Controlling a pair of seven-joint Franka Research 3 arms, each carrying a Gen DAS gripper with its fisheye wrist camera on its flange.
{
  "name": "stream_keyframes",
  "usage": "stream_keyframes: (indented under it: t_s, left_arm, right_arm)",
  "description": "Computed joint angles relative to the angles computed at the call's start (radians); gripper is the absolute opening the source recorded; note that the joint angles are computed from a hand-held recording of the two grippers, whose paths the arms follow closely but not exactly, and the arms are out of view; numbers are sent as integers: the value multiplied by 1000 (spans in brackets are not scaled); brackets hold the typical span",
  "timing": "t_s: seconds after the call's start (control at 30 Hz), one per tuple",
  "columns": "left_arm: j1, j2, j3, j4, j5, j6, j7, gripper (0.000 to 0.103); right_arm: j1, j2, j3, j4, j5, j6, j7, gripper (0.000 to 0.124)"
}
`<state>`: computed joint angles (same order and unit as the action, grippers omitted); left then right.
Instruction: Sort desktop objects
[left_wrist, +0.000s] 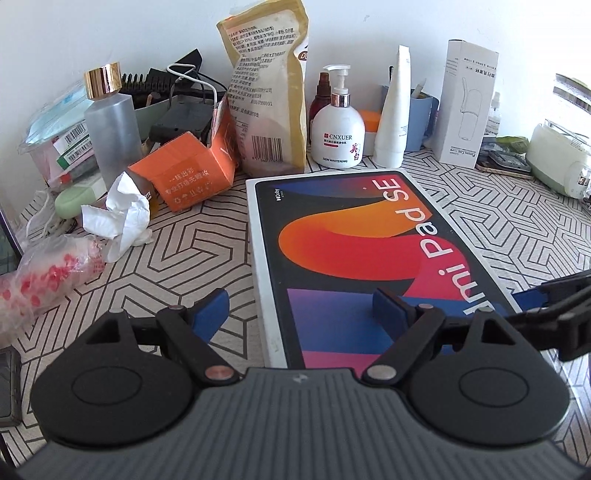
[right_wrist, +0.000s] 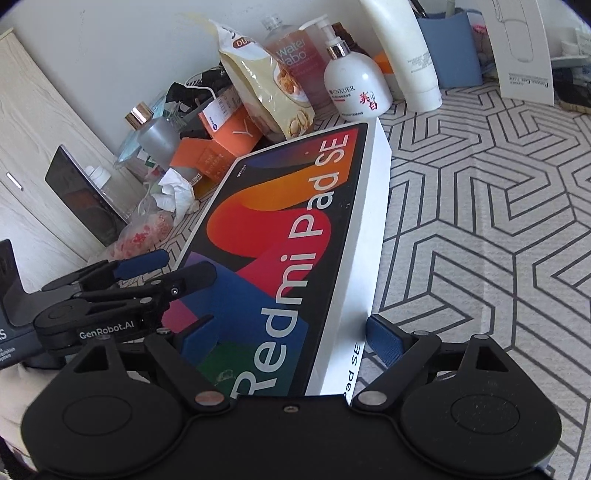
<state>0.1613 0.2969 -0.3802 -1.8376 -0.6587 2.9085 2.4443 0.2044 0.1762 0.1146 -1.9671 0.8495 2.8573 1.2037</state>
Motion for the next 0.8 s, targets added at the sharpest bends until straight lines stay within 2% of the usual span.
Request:
stream_keyframes:
  t_s: [0.1, 0.4, 0.5, 0.6, 0.7, 0.8]
  left_arm:
    - [-1, 0, 0, -1, 0, 2, -9, 85]
    - [-5, 1, -2, -8, -7, 22, -57, 86]
    - [-22, 2, 21, 1, 50, 3, -96, 86]
    - [-44, -5, 40, -12, 117, 27, -137, 86]
    - [-41, -8, 30, -27, 153, 58, -159, 86]
    - [-36, -8, 26, -28, 177, 55, -209, 86]
  right_arm:
    - [9, 3, 3, -9, -20, 37, -5, 91]
    - [5, 6, 7, -5, -20, 42, -18, 91]
    - [7, 9, 5, -1, -33, 38, -11, 91]
    - [8, 9, 5, -3, -40, 42, -6, 91]
    - [7, 10, 6, -1, -45, 43, -7, 91]
    - [4, 12, 11, 0, -36, 46, -20, 91]
